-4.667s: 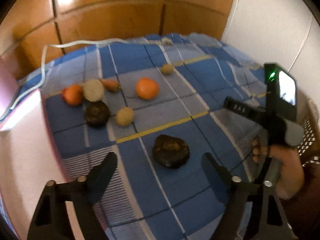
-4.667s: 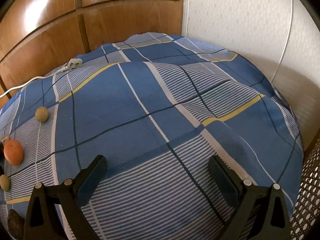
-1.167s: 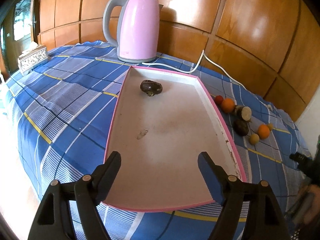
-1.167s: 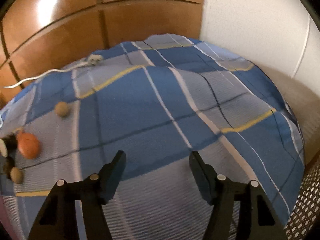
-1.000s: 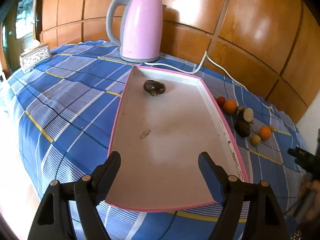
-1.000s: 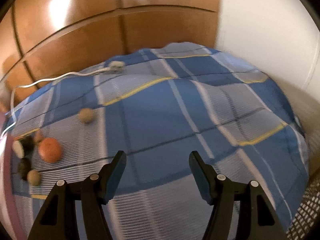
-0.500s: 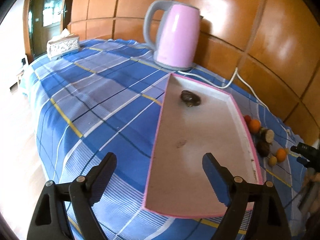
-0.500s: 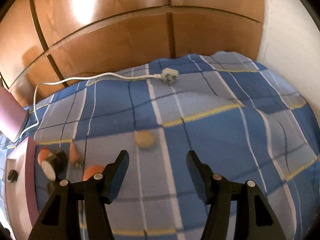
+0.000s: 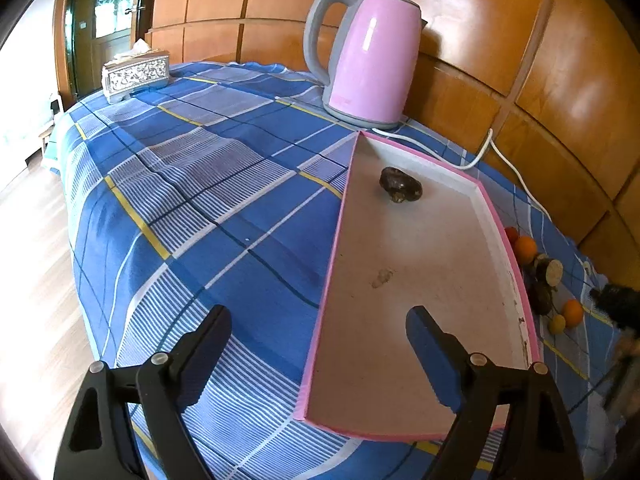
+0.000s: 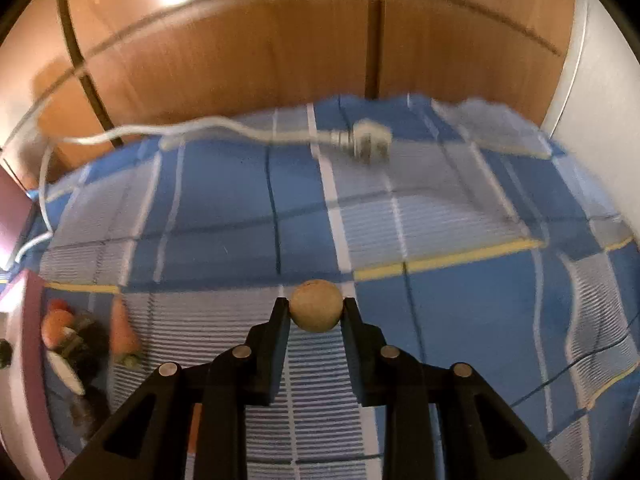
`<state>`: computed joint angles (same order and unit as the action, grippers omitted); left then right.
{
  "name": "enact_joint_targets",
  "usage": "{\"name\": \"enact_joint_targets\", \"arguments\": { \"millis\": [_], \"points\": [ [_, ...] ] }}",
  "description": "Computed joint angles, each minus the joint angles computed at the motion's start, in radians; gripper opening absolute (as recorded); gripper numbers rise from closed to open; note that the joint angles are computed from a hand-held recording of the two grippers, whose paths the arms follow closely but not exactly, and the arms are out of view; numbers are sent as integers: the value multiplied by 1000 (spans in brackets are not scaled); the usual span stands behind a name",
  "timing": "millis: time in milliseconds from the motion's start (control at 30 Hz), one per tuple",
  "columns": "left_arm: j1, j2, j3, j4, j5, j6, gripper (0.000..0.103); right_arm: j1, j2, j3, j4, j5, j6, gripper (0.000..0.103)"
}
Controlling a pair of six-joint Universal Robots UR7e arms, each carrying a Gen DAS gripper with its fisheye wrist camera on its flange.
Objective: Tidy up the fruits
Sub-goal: 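Carry the tan fruit into the tray and open the right gripper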
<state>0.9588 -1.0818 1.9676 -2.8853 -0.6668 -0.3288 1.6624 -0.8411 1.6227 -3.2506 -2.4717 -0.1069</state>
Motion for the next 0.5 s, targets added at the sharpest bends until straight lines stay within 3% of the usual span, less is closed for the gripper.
{"name": "enact_joint_targets", "arguments": {
  "millis": [133, 233, 300, 500],
  "points": [
    [0, -3, 5, -6, -12, -1, 90, 50, -20, 45, -127, 58, -81, 26],
    [0, -7, 8, -7, -17, 0, 91, 83, -33, 70, -119, 156, -110, 26],
    [0, -12, 12, -9, -20, -2, 91, 105, -35, 86, -73, 248, -113, 26],
    [5, -22, 17, -7, -21, -15, 91, 149, 51, 8, 135, 407, -126, 26]
  ]
}}
